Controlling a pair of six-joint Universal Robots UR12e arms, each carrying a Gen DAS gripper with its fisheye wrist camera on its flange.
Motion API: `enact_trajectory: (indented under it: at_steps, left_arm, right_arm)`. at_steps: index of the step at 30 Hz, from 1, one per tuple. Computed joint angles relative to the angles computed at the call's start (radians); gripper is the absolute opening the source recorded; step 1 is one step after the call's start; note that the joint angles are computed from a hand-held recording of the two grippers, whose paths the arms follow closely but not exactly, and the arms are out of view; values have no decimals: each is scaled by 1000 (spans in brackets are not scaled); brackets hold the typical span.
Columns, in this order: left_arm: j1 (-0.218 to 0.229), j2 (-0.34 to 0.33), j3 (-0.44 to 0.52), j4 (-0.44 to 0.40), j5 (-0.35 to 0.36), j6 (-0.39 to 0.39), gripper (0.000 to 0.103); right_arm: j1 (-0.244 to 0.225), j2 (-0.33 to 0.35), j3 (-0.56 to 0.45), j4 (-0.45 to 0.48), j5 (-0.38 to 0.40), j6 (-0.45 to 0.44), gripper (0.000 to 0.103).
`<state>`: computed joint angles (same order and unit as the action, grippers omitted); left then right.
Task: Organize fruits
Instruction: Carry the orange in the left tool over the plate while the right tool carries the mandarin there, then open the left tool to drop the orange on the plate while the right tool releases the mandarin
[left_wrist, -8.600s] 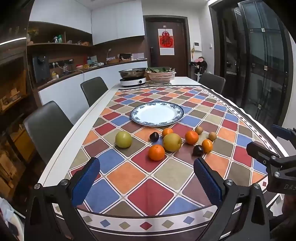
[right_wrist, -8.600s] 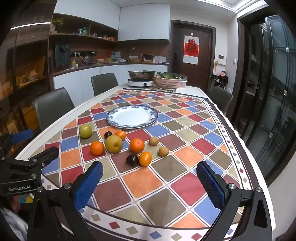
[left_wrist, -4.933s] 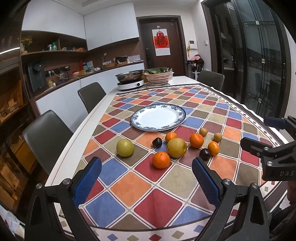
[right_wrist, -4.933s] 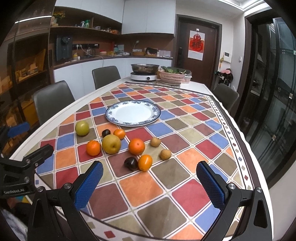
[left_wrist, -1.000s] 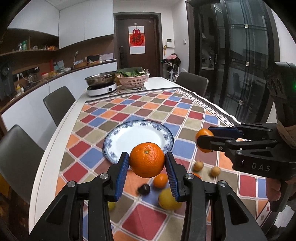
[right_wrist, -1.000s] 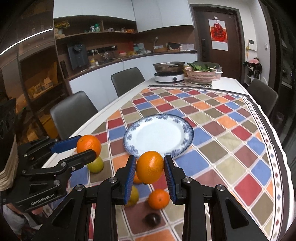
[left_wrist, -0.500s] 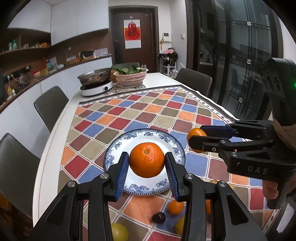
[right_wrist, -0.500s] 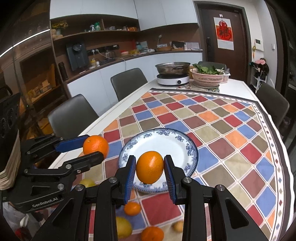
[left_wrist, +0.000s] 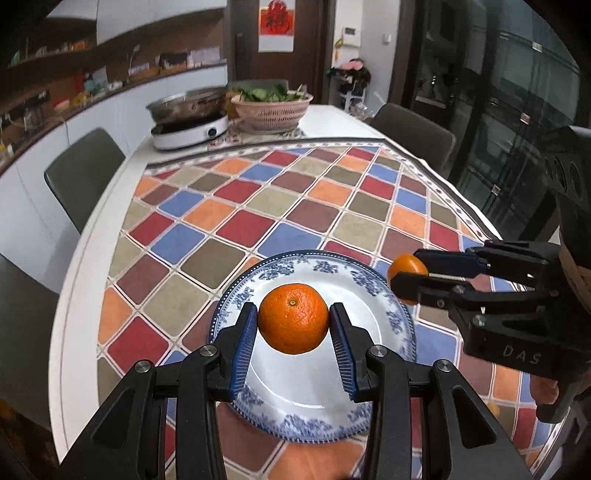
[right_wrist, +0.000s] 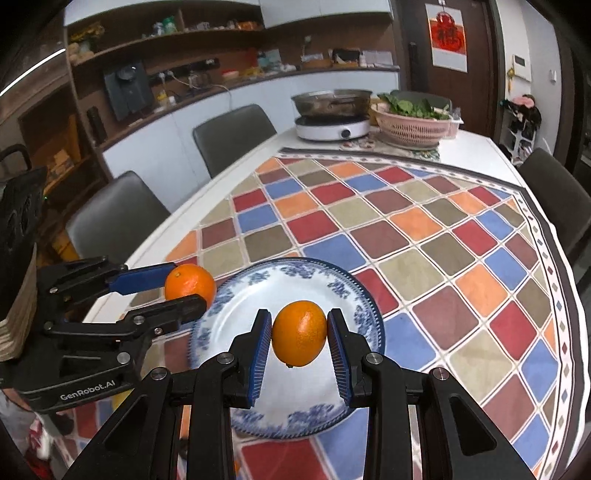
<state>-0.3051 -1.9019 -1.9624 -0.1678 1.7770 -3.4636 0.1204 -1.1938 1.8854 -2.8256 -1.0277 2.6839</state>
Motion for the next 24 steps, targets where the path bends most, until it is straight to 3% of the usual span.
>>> enact_trajectory:
  at_steps: [3, 11, 16, 24]
  left_arm:
    - [24, -11, 15, -39, -56, -26, 40]
    - [65, -61, 73, -146, -116, -81, 40]
    - [78, -81, 94, -194, -145, -104, 40]
    - [92, -106, 116, -249, -178, -133, 40]
  right_arm:
    - [12, 25, -48, 82, -22, -10, 32]
    - [43, 104, -179, 315, -87, -15, 32]
    - [57, 137, -217, 348, -141, -4, 32]
    - [61, 165, -244, 372, -162, 15, 32]
